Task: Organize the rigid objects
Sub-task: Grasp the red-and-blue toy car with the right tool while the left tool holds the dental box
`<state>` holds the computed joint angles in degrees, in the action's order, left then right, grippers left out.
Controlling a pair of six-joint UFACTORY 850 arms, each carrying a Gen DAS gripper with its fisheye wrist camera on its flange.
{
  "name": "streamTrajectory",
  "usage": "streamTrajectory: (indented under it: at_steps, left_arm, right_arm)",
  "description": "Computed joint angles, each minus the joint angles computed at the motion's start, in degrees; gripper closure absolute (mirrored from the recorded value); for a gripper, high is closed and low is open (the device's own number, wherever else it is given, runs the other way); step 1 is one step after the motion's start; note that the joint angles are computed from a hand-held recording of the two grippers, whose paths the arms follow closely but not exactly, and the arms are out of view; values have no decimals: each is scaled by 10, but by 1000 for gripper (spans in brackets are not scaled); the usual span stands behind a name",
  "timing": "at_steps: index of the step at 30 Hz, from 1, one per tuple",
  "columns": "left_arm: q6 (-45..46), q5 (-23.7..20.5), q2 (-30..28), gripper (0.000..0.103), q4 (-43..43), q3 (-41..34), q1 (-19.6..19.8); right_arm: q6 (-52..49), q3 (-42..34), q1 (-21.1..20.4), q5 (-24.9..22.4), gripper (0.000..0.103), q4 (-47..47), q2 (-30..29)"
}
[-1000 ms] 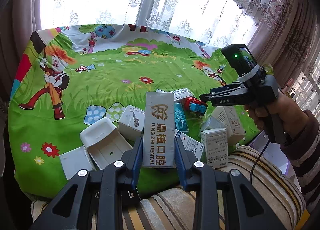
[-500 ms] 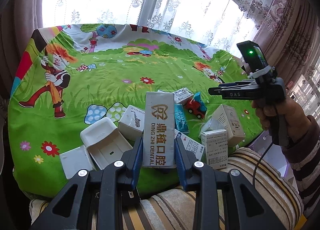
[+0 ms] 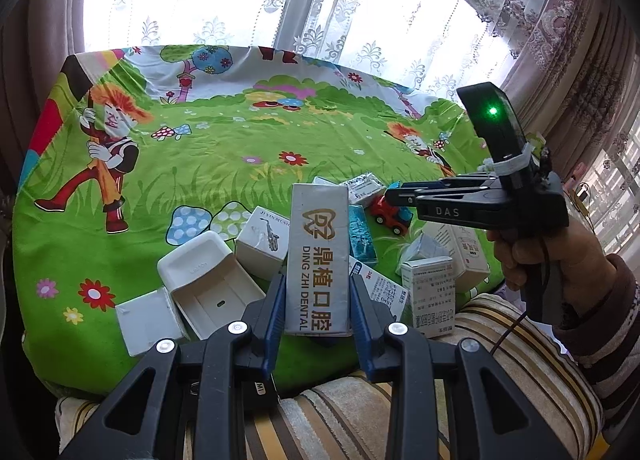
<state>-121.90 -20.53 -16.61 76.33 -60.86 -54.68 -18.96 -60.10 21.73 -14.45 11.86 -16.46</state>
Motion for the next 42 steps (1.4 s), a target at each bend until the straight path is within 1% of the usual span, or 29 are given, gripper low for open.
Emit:
streamTrajectory:
  at_steps: [3, 5, 8, 11, 23, 27, 30, 31, 32, 34, 36, 39, 41, 42]
  left_arm:
    - [0, -1, 0, 71, 0, 0, 0]
    - [-1, 0, 0, 71, 0, 0, 0]
    - [2, 0, -1, 71, -3, -1, 0]
    - [2, 0, -1, 71, -3, -1, 0]
    - [-15, -3, 2, 71, 14, 2, -2]
    - [-17, -4, 2, 71, 14, 2, -3]
    - [-20, -3, 3, 71, 18, 3, -3]
    - [-20, -2, 3, 71, 18, 3, -2]
    - [-19, -1, 2, 71, 16, 3, -2]
    - [-15, -1, 2, 71, 13, 2, -2]
    - [-16, -1, 2, 71, 13, 3, -1]
    - [-14, 1, 1, 71, 10, 2, 0]
    - [-10, 2, 0, 71, 7, 1, 0]
    - [-9, 2, -1, 71, 7, 0, 0]
  right_arm:
    - [-1, -4, -2, 5, 76, 2, -6]
    - [-9, -6, -3, 5, 85, 5, -8]
    - [-11, -6, -5, 6, 91, 5, -9]
    - [-14, -3, -7, 10, 94, 11, -5]
    - [-50, 12, -15, 16, 95, 51, 35]
    - [-51, 15, -17, 18, 95, 40, 40]
    - [-91, 19, -15, 16, 93, 48, 40]
    - [-80, 18, -14, 13, 89, 30, 36]
    - [-70, 15, -13, 10, 88, 16, 31]
    - [-82, 7, -13, 1, 88, 25, 17]
    - [-58, -4, -12, -9, 88, 1, 1]
    - [-84, -7, -12, -9, 86, 21, -7]
    - [-91, -9, -13, -10, 77, 30, -11]
    - [-92, -9, -13, -9, 75, 30, -11]
